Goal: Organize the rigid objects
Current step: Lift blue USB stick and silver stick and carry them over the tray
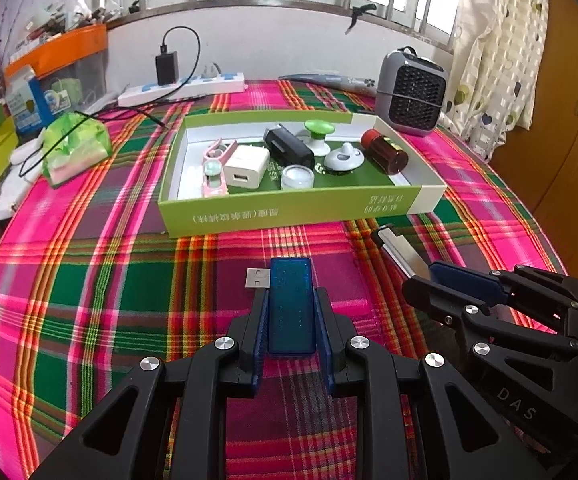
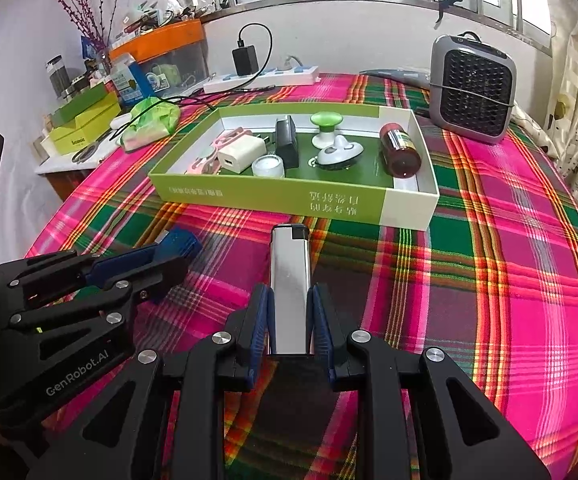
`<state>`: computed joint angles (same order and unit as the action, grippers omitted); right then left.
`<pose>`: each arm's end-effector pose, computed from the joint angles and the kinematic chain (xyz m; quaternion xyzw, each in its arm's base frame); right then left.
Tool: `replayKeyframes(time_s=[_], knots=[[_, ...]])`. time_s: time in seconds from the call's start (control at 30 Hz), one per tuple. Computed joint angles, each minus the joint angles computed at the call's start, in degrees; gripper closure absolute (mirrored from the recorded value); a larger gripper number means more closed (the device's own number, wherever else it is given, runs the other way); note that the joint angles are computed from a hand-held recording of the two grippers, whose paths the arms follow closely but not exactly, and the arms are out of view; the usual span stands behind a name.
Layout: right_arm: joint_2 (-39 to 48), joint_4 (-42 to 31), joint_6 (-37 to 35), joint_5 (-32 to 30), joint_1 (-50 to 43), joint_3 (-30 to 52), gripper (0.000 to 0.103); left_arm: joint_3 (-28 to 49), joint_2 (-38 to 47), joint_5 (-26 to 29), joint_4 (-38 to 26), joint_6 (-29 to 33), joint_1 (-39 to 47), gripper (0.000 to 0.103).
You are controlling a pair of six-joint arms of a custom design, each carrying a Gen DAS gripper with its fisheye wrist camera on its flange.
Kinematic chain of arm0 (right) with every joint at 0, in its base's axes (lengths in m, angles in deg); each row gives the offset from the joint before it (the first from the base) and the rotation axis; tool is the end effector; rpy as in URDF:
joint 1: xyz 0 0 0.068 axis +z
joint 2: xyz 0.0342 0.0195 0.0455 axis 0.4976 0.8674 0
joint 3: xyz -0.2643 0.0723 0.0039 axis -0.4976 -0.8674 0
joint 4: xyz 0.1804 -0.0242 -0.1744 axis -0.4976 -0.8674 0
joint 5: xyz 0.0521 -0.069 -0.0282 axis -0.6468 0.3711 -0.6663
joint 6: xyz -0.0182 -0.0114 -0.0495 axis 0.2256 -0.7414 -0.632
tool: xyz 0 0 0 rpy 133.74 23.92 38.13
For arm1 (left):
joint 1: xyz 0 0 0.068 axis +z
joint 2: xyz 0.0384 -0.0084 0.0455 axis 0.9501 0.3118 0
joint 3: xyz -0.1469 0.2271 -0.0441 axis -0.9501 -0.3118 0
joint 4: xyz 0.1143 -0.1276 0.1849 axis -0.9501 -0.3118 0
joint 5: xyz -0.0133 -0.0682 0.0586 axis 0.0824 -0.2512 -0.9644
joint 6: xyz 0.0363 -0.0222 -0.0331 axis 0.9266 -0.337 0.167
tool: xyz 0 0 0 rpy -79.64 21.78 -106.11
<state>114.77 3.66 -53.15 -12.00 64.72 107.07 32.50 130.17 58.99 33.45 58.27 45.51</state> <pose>0.2893 0.1867 0.0723 0.0656 0.9312 0.0504 0.3550 0.3465 -0.1771 0.0794 0.2556 0.8986 -0.1378 0.3288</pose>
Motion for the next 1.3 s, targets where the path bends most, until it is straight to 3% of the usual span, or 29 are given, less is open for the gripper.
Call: replayKeyframes(time_s=[0.63, 1.3], knots=[[-3.6, -1.3, -2.2, 1.7, -1.7, 0.5, 0.079, 2.4, -2.4, -0.1, -0.8, 0.4, 0.0, 0.082], [-4.8, -4.5, -6.2, 0.0, -8.0, 4.0, 0.079, 14.9, 2.4, 1.4, -7.9, 0.5, 0.7, 0.082]])
